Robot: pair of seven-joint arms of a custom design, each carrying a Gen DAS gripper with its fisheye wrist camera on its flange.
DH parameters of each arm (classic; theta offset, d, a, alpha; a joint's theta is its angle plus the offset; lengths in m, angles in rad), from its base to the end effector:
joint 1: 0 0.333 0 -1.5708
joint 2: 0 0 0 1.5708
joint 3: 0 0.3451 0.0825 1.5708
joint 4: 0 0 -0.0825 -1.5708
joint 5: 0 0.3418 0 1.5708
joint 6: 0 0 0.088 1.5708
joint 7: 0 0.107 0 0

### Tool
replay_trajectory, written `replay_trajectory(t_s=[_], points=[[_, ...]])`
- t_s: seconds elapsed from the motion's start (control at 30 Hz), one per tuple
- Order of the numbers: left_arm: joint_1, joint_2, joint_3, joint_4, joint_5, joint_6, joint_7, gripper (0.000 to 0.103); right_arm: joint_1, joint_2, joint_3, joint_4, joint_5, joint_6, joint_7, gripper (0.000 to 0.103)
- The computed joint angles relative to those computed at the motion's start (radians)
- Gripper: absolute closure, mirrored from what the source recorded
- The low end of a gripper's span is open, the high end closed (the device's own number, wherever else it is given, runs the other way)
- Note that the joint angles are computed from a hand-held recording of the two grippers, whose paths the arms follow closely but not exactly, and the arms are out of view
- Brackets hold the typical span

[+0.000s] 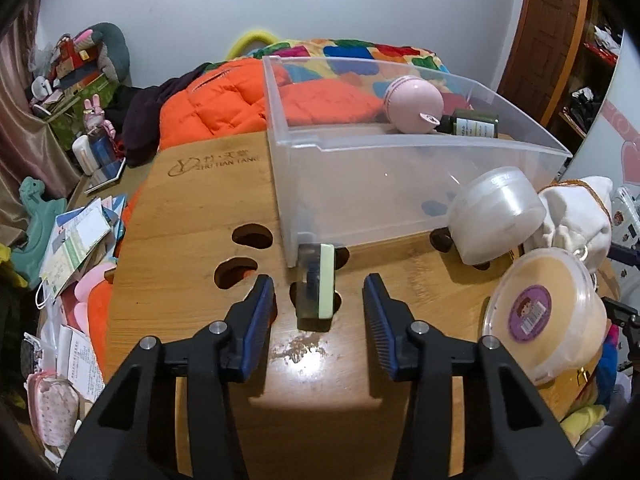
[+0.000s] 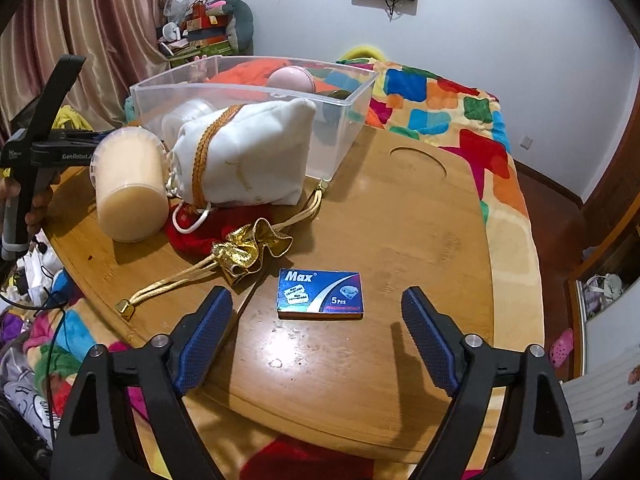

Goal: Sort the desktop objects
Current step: 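Grasp the blue Max card box with the right tool while the left tool grasps the green-yellow block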

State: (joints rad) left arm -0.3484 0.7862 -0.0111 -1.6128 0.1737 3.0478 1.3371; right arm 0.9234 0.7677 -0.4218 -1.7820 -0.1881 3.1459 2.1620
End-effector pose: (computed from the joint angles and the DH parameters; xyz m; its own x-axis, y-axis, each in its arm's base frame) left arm 0.6778 -0.2669 0.2897 -0.2935 -0.9554 0.0317 -0.7669 0.2155 -0.6045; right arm 0.5675 0.3978 0.2756 0.2874 -0.9571 0.0358 -0.7296 -0.2430 -0.6392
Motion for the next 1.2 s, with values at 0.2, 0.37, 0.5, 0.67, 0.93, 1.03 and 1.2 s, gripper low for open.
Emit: replay_trajectory(t_s=[0.2,0.37,0.5,0.67,0.93,1.03,1.2], points=[[-0.019,0.004,0.019,0.011,0.010,0.000,-0.009,0.062,-0.003,0.015,0.001,0.024,-0.017,-0.027,-0.009,0.038],[-0.014,0.009,0.008,0.020,0.017,-0.002,0.003,0.072,-0.042,0.017,0.038,0.034,-0.027,-0.021,-0.016,0.045],[0.000,0.013,-0.010,0.029,0.011,-0.010,0.013,0.076,-0.086,0.014,0.085,0.030,-0.015,0.007,-0.033,0.052],[-0.006,0.013,-0.001,0.027,0.010,-0.009,0.010,0.078,-0.054,0.026,0.047,0.026,0.014,0.022,-0.037,0.059],[-0.005,-0.001,0.006,-0.003,0.008,0.019,-0.010,0.088,-0.013,0.036,0.001,0.029,0.036,0.014,-0.043,0.059],[-0.009,-0.009,0.008,-0.019,0.006,0.035,-0.007,0.088,0.001,0.034,-0.014,0.021,0.042,0.011,-0.033,0.059],[-0.028,-0.019,0.028,-0.039,0.005,0.056,-0.012,0.088,0.027,0.021,-0.042,-0.011,0.055,0.030,-0.016,0.059]])
